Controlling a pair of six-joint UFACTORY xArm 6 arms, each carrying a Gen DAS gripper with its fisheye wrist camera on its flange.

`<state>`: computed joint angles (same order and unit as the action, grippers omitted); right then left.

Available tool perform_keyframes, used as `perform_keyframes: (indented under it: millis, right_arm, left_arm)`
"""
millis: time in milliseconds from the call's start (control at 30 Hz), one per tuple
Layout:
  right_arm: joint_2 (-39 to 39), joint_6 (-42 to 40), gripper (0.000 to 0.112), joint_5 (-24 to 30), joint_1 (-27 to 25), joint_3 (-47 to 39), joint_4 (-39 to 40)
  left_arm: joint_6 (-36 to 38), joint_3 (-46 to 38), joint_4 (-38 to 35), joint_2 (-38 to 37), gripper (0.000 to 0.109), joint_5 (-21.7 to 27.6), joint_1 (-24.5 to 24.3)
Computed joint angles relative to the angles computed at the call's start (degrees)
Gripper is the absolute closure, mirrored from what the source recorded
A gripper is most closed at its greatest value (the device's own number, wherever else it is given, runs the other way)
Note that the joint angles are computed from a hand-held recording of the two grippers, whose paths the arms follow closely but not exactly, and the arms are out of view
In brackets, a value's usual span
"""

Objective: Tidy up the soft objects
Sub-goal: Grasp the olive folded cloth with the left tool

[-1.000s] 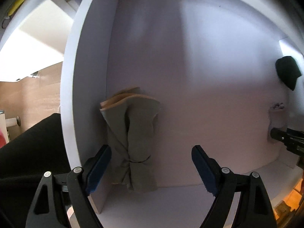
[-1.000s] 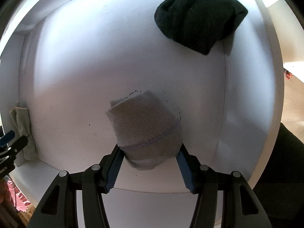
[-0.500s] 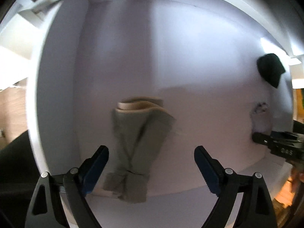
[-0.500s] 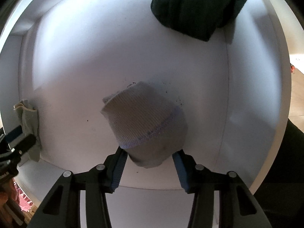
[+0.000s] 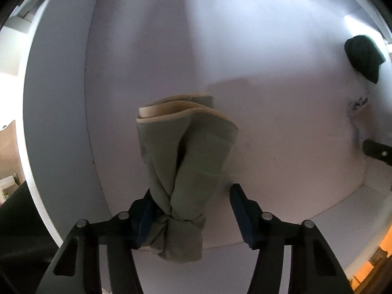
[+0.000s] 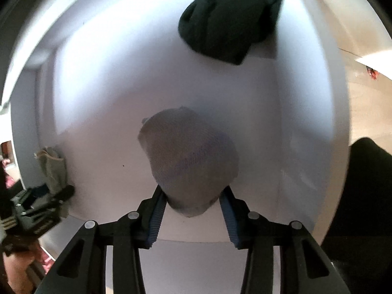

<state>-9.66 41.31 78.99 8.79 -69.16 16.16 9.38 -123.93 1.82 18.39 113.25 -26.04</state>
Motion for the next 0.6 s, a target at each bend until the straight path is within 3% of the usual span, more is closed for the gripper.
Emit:
perform_keyframes:
  millis: [300,600]
  right_arm:
    - [-5.6,1.6,0.074,-1.3,-1.0,1.3,2.8]
    - [-9.6,5.2,0.079,-2.4,-0.2,3.7,1.3]
  left_arm:
    - [-1.5,-1.0,0.6,0.3,0.062,-0.8,-2.9]
    - [-0.8,-2.2,-0.6,0.7,0.072,-0.5,-1.1]
